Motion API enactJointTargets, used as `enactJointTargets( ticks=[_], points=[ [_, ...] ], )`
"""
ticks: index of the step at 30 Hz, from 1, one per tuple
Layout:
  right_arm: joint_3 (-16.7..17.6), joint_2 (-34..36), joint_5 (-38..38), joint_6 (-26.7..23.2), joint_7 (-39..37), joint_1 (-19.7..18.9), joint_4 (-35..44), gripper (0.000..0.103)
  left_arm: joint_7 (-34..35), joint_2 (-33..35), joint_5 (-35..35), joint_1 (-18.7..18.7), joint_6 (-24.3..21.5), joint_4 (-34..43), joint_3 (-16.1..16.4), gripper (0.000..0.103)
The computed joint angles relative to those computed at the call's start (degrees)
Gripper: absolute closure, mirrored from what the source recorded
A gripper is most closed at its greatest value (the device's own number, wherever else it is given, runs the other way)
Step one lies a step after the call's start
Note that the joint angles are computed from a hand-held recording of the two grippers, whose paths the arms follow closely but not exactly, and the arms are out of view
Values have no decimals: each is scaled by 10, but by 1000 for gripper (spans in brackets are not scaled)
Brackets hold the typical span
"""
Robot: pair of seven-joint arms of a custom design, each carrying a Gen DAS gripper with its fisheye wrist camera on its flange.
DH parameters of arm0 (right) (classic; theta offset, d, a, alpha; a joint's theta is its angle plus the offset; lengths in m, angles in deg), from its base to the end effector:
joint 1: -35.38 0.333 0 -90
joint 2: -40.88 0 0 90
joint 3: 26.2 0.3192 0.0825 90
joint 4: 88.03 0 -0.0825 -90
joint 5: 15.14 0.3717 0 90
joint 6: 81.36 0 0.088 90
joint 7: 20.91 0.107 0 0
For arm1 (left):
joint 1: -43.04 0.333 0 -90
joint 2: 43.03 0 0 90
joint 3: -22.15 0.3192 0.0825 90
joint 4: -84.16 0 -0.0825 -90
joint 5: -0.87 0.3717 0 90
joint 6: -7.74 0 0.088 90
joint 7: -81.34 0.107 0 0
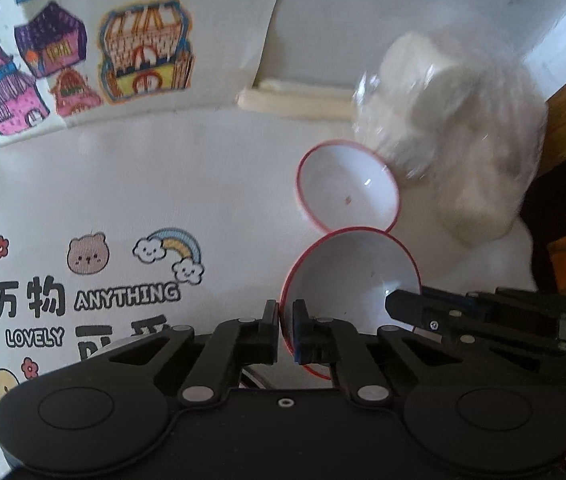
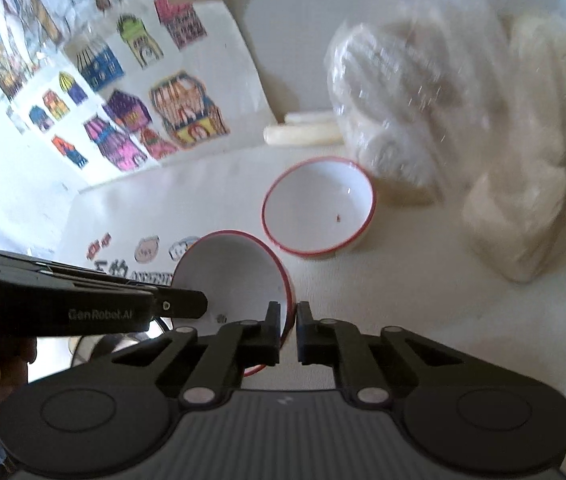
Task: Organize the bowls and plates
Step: 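Lift the white bowl with both grippers and lower it into the steel bowl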
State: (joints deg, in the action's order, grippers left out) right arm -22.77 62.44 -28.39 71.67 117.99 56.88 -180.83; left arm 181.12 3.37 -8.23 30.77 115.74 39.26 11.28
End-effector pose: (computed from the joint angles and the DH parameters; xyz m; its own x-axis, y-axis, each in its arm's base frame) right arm 0.6362 0.2962 0.4927 -0.1426 -0.9314 -0.3350 -0.7802 0.3141 -0.5409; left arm 0.7329 -0.2525 0.4982 -0.4752 -0.8467 0.2392 -0.8603 0.3902 -0.3281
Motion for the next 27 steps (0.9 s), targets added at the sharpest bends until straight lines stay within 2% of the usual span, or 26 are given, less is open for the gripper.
enactJointTargets(
  ticks=[11,19,27],
  points=[
    [-17,-90,-69,29,85,10,-101,95,32,-91,-55,15,56,-131,-24,97],
    [2,-159,-77,37,134,-4,-188,94,49,-130,-86,19,29,-184,-30,97],
    [19,-194,-50,31,138,-11,-241,94,55,-158,-86,13,14,-234,-24,97]
  ],
)
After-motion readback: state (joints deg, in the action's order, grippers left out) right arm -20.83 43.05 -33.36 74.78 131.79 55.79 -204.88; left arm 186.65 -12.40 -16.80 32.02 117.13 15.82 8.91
